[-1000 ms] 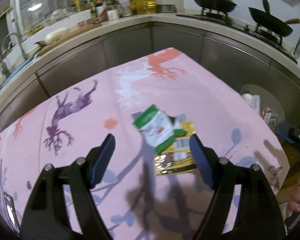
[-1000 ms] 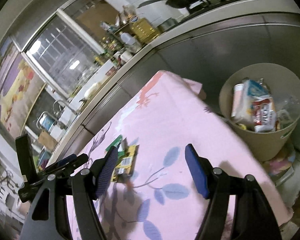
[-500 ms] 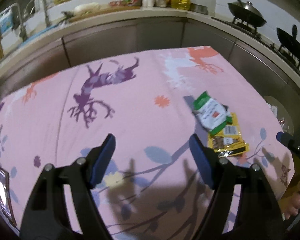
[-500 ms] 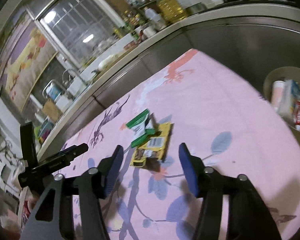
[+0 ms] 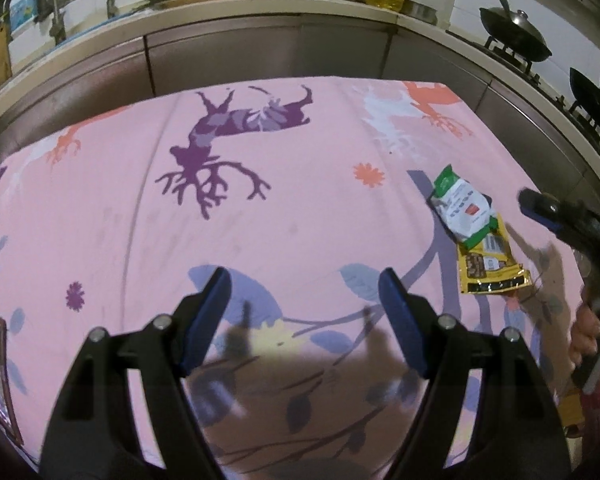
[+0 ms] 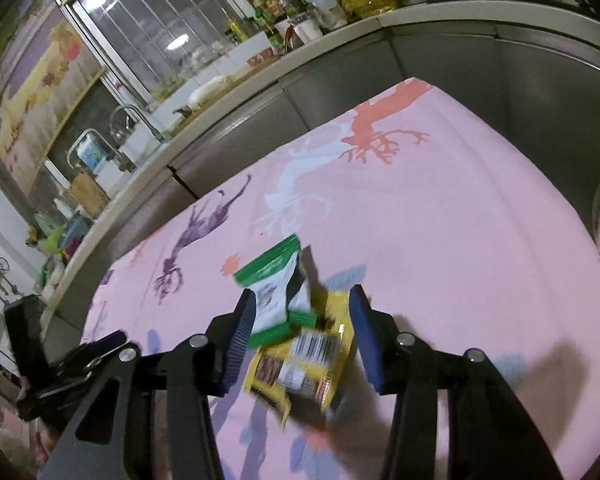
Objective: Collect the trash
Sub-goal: 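Position both open grippers over the green-and-white and yellow packets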
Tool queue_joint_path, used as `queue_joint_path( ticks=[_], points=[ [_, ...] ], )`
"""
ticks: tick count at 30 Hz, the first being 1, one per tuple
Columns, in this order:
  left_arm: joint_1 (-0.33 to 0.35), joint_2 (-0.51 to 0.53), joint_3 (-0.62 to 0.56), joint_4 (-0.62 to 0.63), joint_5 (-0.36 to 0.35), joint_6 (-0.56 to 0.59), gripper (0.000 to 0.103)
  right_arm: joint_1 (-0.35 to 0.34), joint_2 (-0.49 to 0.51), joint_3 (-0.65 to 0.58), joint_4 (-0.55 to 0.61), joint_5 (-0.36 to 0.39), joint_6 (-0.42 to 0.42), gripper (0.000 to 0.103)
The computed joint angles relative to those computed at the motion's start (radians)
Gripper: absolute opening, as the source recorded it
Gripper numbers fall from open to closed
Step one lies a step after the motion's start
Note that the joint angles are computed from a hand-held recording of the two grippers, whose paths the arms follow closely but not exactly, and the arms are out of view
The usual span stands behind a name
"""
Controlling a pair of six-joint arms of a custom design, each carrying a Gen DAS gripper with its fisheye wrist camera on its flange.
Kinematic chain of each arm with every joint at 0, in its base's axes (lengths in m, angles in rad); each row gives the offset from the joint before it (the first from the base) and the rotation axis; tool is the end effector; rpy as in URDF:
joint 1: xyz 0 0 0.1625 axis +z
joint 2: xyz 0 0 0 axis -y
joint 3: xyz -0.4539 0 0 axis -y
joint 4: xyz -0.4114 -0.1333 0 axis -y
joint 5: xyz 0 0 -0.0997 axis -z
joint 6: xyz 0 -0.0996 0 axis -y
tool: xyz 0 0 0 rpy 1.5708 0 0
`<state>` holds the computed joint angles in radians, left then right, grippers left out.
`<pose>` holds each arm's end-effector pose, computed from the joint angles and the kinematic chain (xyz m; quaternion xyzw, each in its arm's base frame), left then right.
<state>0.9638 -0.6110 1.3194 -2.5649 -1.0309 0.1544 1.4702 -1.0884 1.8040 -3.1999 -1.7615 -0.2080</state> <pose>-0.3070 -0.7656 0.1014 0.3192 0.8998 -0.1929 0.2264 0.0476 -0.6675 0.3139 0.0060 -0.8944 0.4207 0.1519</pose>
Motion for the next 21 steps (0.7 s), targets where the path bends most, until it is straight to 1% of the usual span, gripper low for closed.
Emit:
queue_joint_path(
  ticks=[3, 8, 10, 12, 14, 16, 21],
  points=[
    [0.008, 0.001, -0.009, 0.013, -0.007, -0.008, 0.073, 0.003, 0.034, -0.058, 0.059, -0.02, 0.007, 0.046],
    [0.013, -0.004, -0.009, 0.019, -0.017, -0.014, 0.073, 0.012, 0.081, -0.126, 0.189, 0.001, 0.049, 0.046],
    [0.015, -0.008, -0.007, 0.013, -0.02, -0.015, 0.073, 0.031, 0.094, -0.128, 0.242, 0.047, 0.025, 0.046],
    [0.017, -0.012, -0.005, 0.009, -0.021, -0.016, 0.073, 0.061, 0.099, -0.116, 0.284, 0.087, -0.038, 0.046],
    [0.02, -0.017, -0.004, 0.007, -0.02, -0.019, 0.073, 0.079, 0.093, -0.09, 0.259, 0.101, -0.062, 0.046],
    [0.024, -0.024, 0.0, 0.005, -0.022, -0.024, 0.073, 0.087, 0.069, -0.042, 0.199, 0.125, -0.063, 0.046],
    [0.028, -0.037, 0.016, 0.0, -0.026, -0.024, 0.073, 0.083, 0.012, 0.057, 0.108, 0.122, -0.05, 0.046]
  ],
)
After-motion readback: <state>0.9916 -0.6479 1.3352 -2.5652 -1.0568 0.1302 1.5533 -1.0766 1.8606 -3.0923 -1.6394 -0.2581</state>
